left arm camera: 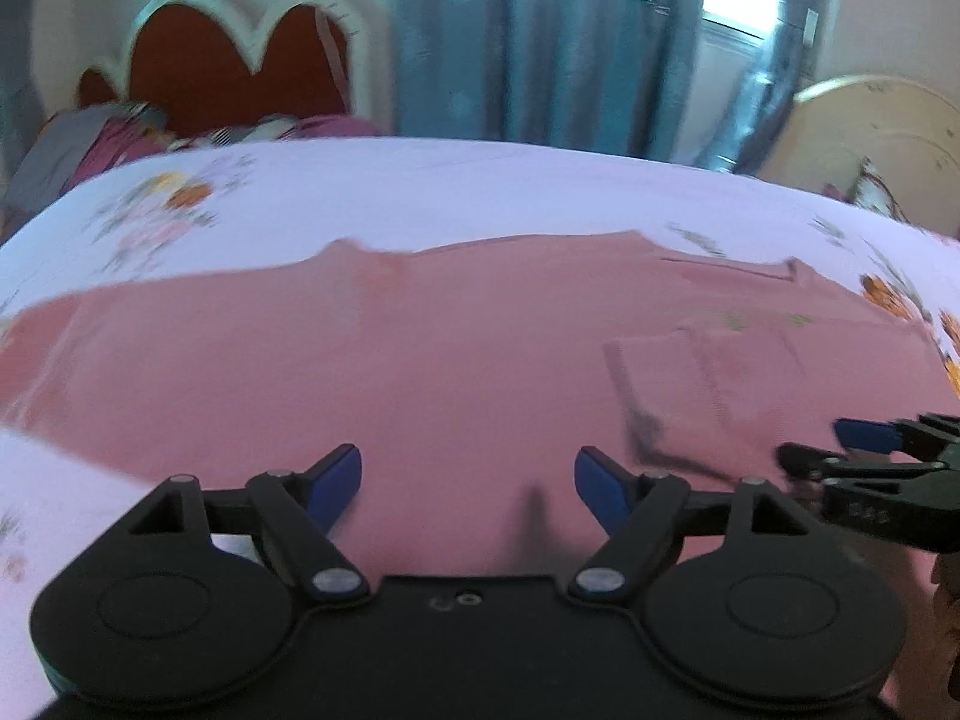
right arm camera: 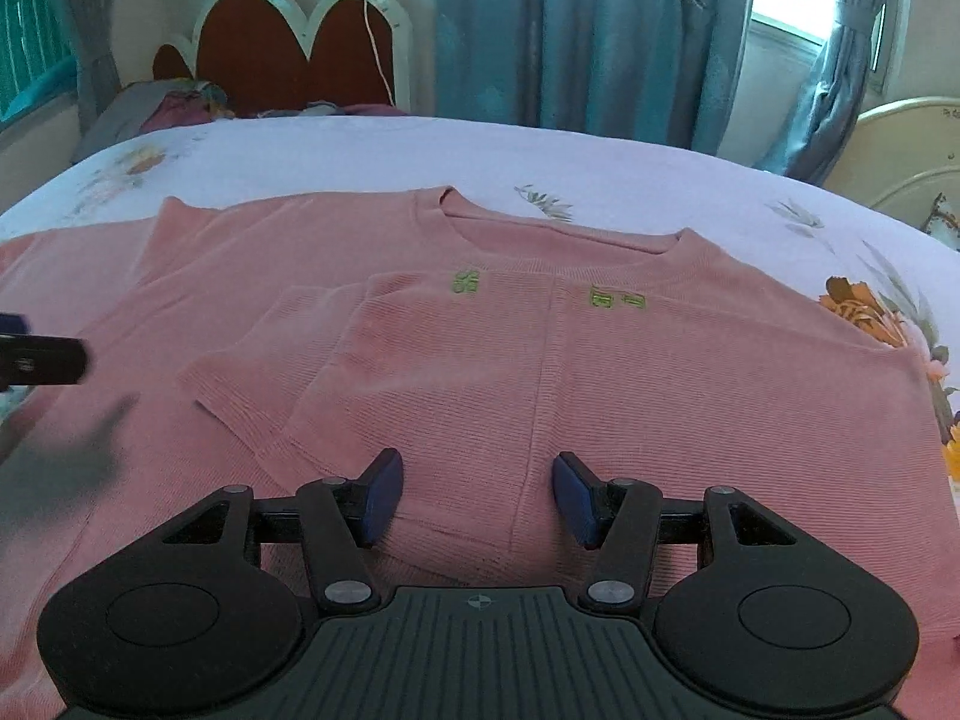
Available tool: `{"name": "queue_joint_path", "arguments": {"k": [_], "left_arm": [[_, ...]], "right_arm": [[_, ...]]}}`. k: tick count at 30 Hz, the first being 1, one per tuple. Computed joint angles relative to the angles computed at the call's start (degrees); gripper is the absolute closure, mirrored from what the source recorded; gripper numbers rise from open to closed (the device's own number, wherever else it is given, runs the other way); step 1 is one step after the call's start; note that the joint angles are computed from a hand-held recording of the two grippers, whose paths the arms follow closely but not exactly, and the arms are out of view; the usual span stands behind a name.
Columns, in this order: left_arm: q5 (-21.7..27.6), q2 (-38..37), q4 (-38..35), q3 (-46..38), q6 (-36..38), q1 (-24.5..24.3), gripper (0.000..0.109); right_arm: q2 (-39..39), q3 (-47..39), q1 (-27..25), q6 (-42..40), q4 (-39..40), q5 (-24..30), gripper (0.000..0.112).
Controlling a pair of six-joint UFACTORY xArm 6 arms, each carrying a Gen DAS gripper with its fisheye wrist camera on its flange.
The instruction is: Fold small clothes
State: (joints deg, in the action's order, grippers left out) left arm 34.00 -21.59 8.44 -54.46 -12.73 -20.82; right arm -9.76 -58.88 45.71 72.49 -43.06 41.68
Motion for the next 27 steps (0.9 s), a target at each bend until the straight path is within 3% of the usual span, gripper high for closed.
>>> {"name": "queue_joint_path", "arguments": {"k": [6, 13, 18, 25, 27], "left_arm": [[2.4, -2.4, -3.8, 1.7, 2.4, 8.8, 0.031], [2.9, -1.0, -8.4, 0.7, 5.4, 19.7, 0.031], [2.0, 3.3, -12.4, -2.8, 6.0, 26.1, 0.031], [0.2, 12.5, -15.2, -10.1, 4.3, 32.7, 0.033], [0.0, 14.6, -17.6, -12.0, 5.3, 33.8, 0.034]], "right_arm": [[1.1, -3.1, 1.1, 2.0, 0.9, 3.6, 0.057], [7.5, -11.5, 2.8, 6.7, -1.3, 3.0, 0.057], [13.7, -17.5, 3.6, 4.1, 2.9, 4.1, 0.057], [14.7, -19.7, 4.5, 7.5, -0.5, 7.3, 0.057], [15.9, -20.9, 4.3, 5.7, 1.6, 7.8, 0.057]]}}
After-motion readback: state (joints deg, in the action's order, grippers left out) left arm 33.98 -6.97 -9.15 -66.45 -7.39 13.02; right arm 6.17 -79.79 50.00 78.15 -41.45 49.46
